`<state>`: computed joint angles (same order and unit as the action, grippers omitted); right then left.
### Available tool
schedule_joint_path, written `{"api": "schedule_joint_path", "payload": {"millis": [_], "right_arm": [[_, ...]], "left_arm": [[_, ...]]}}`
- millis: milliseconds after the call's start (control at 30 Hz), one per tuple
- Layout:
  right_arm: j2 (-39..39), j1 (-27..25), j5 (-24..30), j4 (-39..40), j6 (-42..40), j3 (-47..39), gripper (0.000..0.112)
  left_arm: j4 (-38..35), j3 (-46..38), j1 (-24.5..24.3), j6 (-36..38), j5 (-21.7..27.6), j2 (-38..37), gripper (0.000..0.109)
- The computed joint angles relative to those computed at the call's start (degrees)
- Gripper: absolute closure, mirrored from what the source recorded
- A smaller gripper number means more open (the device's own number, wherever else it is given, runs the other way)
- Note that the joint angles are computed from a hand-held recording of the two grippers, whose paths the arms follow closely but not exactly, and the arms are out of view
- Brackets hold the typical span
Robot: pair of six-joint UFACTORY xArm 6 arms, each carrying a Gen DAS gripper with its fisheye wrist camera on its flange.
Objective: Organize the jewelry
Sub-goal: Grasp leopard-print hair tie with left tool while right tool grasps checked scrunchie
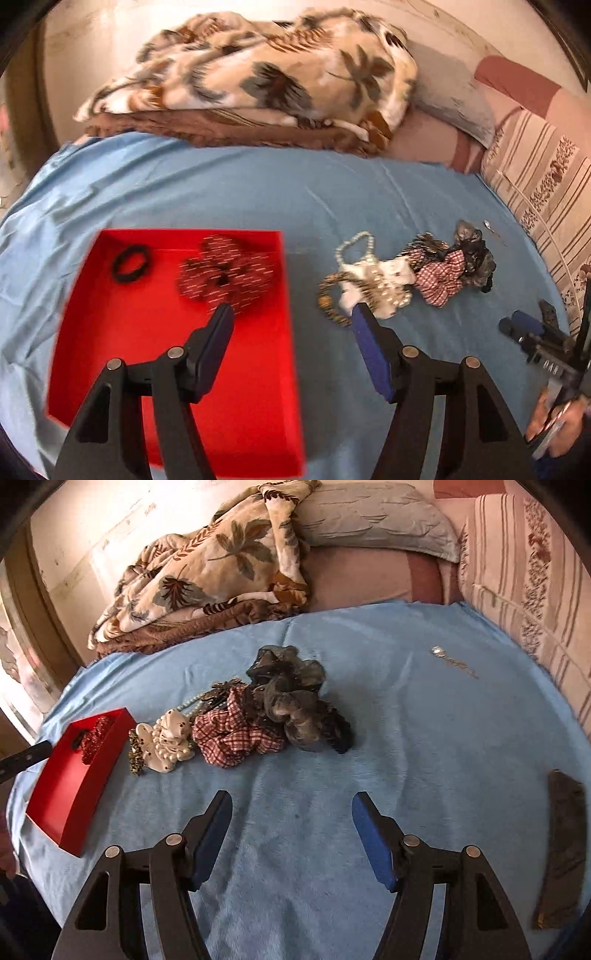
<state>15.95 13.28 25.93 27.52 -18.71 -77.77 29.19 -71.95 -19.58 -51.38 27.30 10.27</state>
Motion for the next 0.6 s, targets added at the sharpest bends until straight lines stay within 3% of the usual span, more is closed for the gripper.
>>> {"api": "schedule_joint_path", "payload": {"millis": [133,333,433,467,533,567,600], "right_arm": [[0.9,-0.6,1.0,7.7,-6.2,-0.1,0.040],[4.3,-1.8,7.4,16.7,-12.1,-5.1,0.040],[7.8,-1.5,10.7,19.9,-12.8,-10.1,0.040],[9.2,-1.1,11.0,20.1,-12.6,-11.8,0.040],[12.0,-0.4,11.5,20.4,-12.3,-15.6,0.040],[13.7,0.0,11.8,20.2,-11.8,-17.9,0.040],[15.0,0.2,11.7,20.0,-11.1,-19.5,0.040]], "left_arm": [[-6.0,-9.6,-0.5,5.9,2.4,9.0,0.043],[-13.8,-19.9,-0.2,13.4,5.9,18.3,0.043],[-18.5,-21.6,0.1,17.3,5.9,20.3,0.043],[-19.1,-21.2,0.2,17.5,3.8,20.8,0.044],[-23.3,-20.5,0.0,21.3,3.1,20.7,0.075],[-24.8,-20.5,-0.3,22.7,3.9,20.7,0.104],[-26.4,-20.1,-0.7,23.9,4.5,20.4,0.102]]}}
